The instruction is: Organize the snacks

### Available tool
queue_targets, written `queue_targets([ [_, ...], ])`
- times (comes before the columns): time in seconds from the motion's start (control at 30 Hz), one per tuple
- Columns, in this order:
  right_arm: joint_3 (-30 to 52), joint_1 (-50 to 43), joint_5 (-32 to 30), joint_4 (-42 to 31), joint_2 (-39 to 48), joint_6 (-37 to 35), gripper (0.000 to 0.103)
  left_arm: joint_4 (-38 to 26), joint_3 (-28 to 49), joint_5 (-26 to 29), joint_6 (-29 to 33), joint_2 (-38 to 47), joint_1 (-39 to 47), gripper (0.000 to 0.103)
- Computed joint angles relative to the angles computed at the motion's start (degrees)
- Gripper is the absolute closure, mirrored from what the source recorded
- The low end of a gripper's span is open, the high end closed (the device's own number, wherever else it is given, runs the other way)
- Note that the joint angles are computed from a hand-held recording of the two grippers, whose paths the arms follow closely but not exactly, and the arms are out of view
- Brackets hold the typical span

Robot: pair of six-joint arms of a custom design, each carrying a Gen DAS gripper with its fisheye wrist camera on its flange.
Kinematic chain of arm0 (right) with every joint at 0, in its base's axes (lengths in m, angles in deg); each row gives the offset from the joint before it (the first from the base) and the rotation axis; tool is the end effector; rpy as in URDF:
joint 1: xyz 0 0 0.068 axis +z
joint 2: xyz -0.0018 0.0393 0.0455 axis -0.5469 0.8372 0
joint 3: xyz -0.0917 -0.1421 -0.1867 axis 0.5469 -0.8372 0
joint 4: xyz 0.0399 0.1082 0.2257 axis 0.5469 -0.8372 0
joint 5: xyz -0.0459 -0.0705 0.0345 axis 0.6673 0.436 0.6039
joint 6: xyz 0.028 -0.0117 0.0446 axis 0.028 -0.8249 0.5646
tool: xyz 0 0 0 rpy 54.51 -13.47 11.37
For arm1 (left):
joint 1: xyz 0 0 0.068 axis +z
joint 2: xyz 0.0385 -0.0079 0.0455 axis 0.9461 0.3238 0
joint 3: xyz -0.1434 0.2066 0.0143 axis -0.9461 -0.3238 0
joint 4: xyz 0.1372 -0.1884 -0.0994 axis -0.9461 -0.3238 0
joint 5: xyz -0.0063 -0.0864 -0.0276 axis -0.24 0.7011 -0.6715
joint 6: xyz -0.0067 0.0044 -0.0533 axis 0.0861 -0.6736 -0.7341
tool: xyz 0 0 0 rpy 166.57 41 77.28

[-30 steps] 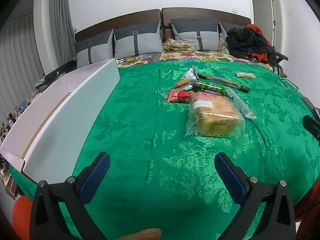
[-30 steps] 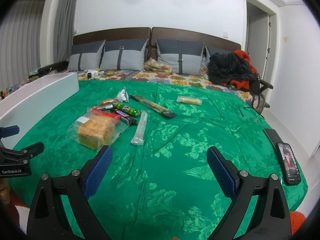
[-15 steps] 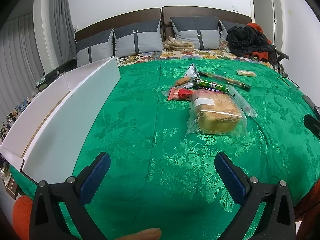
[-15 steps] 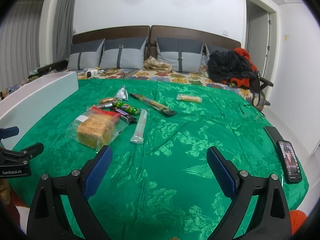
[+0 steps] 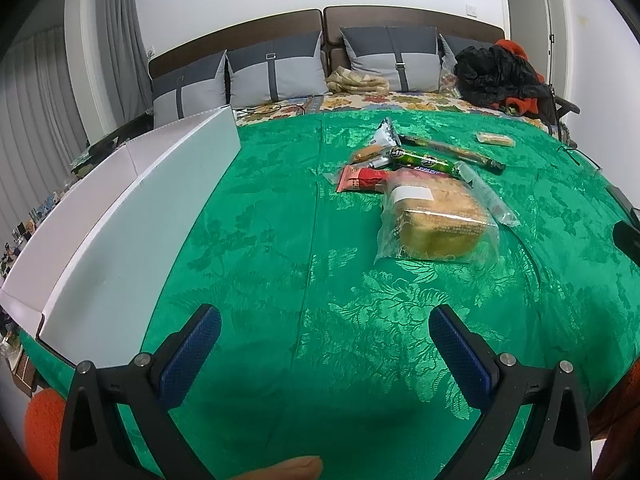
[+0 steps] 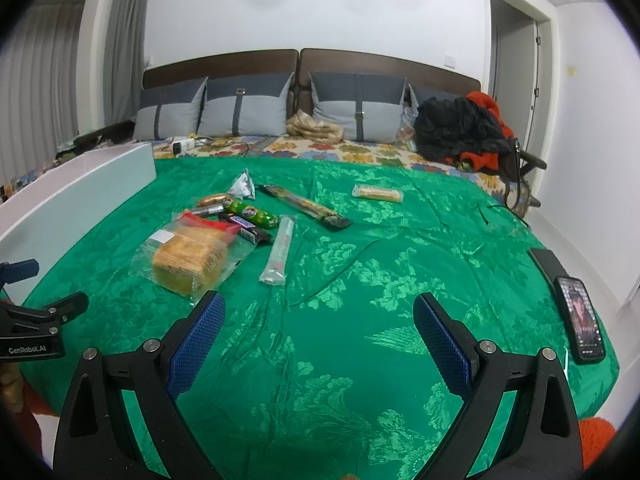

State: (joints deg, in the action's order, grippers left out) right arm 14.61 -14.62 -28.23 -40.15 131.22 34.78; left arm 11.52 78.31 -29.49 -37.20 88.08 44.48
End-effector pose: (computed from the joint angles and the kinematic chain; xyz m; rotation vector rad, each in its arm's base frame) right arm 0.2267 0.0652 0.1154 -0.0835 2.0627 -0.0601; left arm 0.2767 -0.1242 0.1429 0.0835 2.3045 0.0931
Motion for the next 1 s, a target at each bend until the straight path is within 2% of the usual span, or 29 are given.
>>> queue_targets([
  [0.5, 1.3, -1.5, -1.8, -1.0, 1.8, 1.0, 0.006, -0.8, 0.7, 0.3, -0.2, 1.7, -0.1, 0.000],
  [1.0, 2.6, -2.9, -3.7, -2.8, 3.6, 2.0, 0.006, -3.5, 4.2, 3.3, -0.2, 7.3, 1.7, 0.000],
])
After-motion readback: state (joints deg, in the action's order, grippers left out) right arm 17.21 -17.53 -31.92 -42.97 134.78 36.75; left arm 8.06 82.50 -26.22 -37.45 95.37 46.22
